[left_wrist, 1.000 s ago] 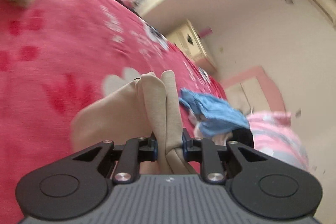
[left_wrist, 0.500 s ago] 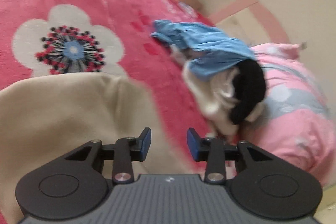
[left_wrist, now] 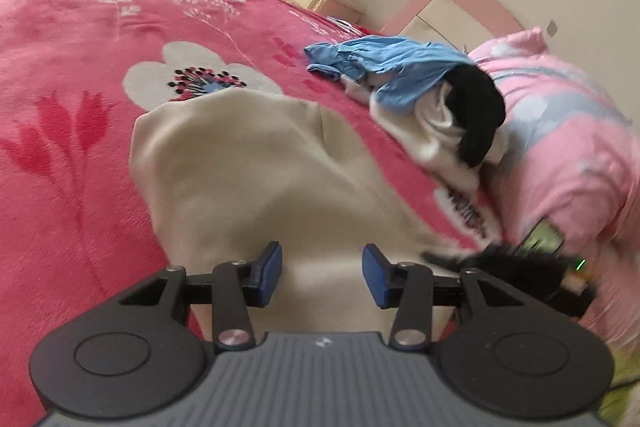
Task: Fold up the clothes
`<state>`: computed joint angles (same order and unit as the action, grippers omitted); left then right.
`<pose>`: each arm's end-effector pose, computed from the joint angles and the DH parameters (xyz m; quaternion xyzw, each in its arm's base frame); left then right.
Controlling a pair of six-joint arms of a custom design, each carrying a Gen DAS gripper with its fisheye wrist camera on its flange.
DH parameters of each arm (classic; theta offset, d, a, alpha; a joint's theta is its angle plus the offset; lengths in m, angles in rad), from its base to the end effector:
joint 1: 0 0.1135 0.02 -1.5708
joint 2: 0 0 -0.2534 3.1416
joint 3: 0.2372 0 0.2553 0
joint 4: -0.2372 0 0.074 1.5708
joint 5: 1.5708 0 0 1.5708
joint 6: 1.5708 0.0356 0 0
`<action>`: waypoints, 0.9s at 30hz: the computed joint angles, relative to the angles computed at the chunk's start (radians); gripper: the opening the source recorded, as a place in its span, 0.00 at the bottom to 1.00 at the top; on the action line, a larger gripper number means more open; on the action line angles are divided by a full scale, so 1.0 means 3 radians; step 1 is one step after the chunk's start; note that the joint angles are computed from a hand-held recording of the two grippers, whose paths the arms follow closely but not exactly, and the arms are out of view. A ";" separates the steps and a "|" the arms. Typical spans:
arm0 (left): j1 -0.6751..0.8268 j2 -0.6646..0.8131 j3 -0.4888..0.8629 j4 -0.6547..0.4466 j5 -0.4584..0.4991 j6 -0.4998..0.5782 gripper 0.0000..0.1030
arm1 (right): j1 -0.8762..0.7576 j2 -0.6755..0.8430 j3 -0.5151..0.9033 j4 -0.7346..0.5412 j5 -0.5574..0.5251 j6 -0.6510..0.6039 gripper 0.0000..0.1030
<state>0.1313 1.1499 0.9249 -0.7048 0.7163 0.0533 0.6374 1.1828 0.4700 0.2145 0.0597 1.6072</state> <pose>0.2331 0.0072 0.2671 0.0757 0.8925 -0.3041 0.3245 0.2000 0.1455 0.1788 0.4140 0.7531 0.4491 0.2446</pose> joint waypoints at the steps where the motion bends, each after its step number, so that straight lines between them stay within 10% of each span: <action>1: 0.0003 -0.0080 -0.0064 0.0039 -0.0038 0.0036 0.44 | -0.0005 -0.0035 0.0044 -0.0090 -0.0004 -0.0001 0.19; 10: 0.0018 -0.0699 -0.0352 0.0286 -0.0031 0.0108 0.44 | 0.0210 -0.0779 0.1042 -0.2353 0.0976 -0.0770 0.28; 16: -0.0609 -0.1099 -0.0640 0.0179 -0.0747 0.0570 0.43 | 0.0492 0.0157 0.2101 -0.2614 0.0716 -0.2600 0.26; 27: -0.0472 -0.1313 -0.1187 0.0672 -0.0487 0.0369 0.44 | 0.0345 0.1364 0.2905 -0.3208 0.0426 -0.3270 0.19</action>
<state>-0.0104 0.7560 0.5687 -0.5033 0.5701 0.1640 0.7409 1.5919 1.3414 -0.7480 0.1875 0.6262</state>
